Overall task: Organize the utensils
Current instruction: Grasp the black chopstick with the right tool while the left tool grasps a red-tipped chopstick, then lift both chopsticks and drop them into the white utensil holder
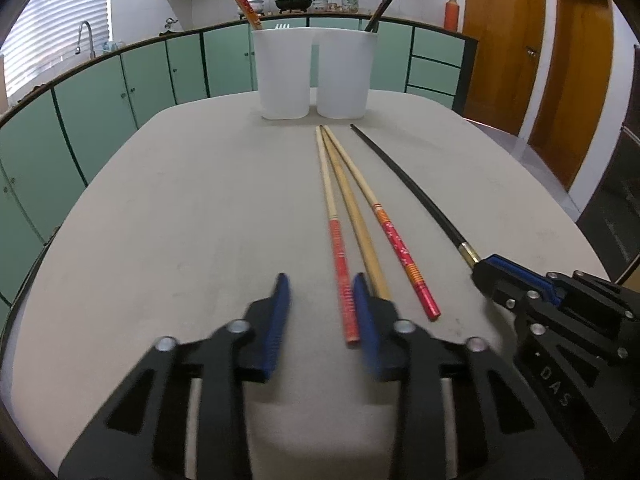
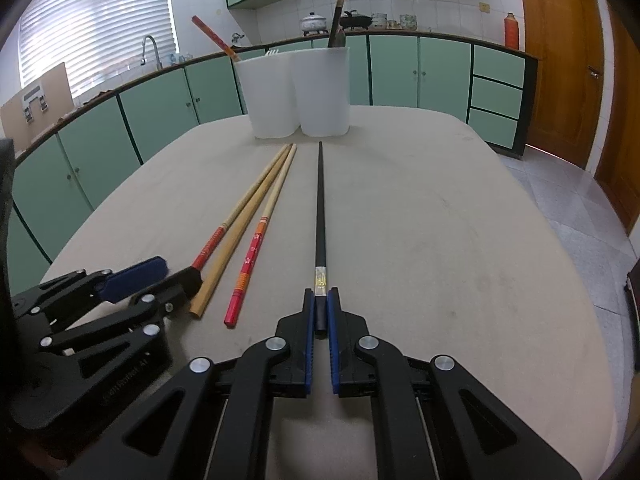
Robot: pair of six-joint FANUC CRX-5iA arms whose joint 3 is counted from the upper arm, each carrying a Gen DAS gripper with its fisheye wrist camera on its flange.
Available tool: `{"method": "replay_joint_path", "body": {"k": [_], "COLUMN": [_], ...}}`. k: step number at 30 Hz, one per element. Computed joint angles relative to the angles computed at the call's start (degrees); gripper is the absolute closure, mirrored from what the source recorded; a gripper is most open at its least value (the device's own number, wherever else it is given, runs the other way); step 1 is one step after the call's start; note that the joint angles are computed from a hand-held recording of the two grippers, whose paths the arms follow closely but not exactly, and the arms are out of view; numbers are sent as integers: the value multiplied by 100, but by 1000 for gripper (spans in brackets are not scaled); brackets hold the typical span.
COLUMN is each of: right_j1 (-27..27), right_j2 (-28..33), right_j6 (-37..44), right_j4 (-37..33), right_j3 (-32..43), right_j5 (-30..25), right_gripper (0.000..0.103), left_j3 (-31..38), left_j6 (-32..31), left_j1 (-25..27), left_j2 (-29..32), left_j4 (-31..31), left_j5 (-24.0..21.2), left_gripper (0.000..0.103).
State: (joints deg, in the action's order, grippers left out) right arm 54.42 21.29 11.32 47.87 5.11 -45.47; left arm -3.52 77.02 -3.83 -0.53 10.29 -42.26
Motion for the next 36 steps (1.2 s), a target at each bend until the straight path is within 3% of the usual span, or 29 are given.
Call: {"method": "replay_joint_path", "body": {"k": [3, 12, 23, 36], "right_j1": [2, -33, -118, -235], "right_j2": [24, -121, -435, -584], "right_j6": [86, -201, -519, -566], "right_j4": [-46, 352, 1274, 1688], "right_j3": [50, -179, -374, -222], "right_j5": [-45, 130, 236, 382], "right_gripper": [96, 97, 97, 97], "left_j3": [-76, -104, 324, 696], "left_j6": [-190, -295, -75, -306], "left_j1": [20, 119, 69, 232], "left_j2": [-17, -58, -211, -229], "left_j4": [198, 445, -149, 234], "left_j5": [31, 120, 290, 433], "left_gripper": [97, 98, 98, 98]}}
